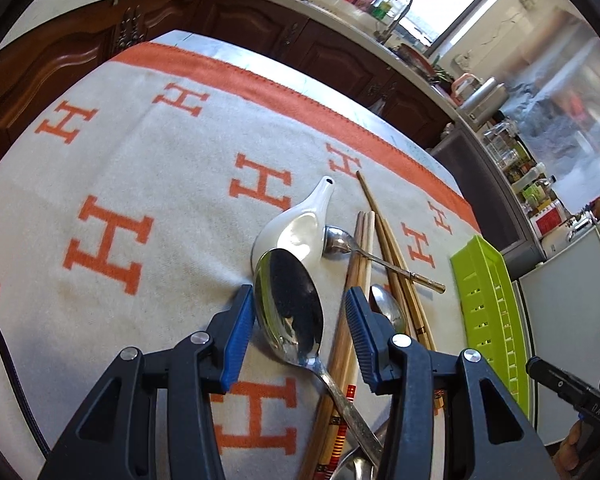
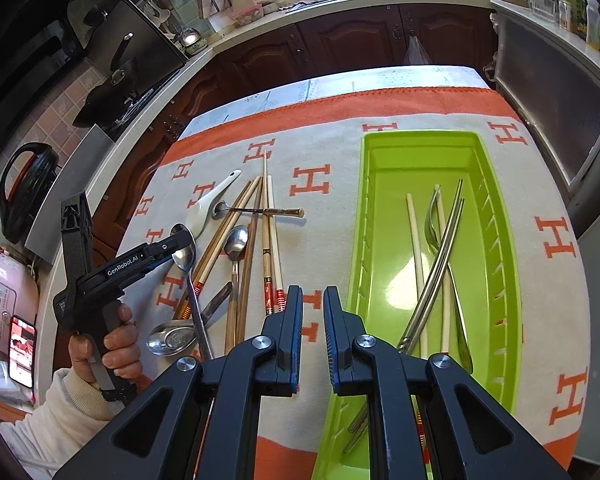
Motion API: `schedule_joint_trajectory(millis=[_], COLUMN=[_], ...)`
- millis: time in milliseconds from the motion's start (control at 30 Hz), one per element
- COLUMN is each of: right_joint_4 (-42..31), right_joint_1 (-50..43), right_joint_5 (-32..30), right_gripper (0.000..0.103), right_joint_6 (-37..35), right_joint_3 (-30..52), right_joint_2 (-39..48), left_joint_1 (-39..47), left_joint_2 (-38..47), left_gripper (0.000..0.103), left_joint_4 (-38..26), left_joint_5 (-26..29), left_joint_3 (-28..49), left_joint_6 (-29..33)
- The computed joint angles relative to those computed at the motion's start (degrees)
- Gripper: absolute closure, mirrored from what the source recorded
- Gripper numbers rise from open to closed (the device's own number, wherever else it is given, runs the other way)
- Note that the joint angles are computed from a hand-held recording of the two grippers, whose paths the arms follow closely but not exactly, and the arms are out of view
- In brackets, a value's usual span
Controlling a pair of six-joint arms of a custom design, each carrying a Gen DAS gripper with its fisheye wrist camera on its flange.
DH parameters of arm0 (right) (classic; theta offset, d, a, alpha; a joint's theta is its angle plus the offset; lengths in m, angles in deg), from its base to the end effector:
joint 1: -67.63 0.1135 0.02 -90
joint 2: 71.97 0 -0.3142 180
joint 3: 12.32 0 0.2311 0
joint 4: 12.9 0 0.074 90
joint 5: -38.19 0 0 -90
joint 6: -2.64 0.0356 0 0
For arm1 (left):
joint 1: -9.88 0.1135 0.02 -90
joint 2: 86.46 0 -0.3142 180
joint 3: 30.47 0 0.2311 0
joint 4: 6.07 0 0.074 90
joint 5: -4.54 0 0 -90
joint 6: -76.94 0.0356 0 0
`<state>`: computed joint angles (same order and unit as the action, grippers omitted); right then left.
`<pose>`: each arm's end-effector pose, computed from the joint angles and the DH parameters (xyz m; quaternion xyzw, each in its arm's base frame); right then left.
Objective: Organize utensils
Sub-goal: 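Grasp the large steel spoon with the left tool while the right tool reaches toward the pile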
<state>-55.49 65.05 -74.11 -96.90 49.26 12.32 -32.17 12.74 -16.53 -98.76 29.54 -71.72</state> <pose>0.2470 0.0024 0.2398 -0.0995 0.9541 0.1657 0.2286 0.2429 -0.2080 0.1948 -0.1742 0.9168 -0.1944 0.3023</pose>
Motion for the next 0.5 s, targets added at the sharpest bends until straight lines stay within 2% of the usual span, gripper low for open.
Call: schedule_joint_trajectory(millis=[200, 267, 333, 433, 500], right_joint_4=[1.3, 1.6, 2.0, 2.4, 2.7], right_joint_1=[3.3, 5.0, 6.6, 8.4, 9.6], right_joint_5=[2.2, 3.3, 4.1, 5.0, 5.4], right_gripper=[0.092, 0.092, 0.092, 0.092, 0.092], right_joint_6=[1.0, 1.4, 1.8, 2.6, 3.0], right_joint_3=[-0.8, -0.9, -1.0, -0.8, -0.3], right_joint_2=[-1.2, -1.5, -1.6, -1.3, -0.8], left_joint_1=[-2.3, -2.1, -1.4, -0.2, -0.2], left_joint_2=[1.6, 2.1, 2.2, 2.0, 1.9], left_gripper=[0.059, 0.071, 0.089, 0.095, 0.097], left_joint_4=[0.3, 1.4, 2.6, 7.0, 7.7], left_joint_5=[-3.5, -1.9, -0.1, 3.1, 3.2], left_joint_3=[1.0, 1.1, 0.4, -2.1, -2.8], left_joint_6=[3.8, 4.5, 4.3, 2.5, 1.5])
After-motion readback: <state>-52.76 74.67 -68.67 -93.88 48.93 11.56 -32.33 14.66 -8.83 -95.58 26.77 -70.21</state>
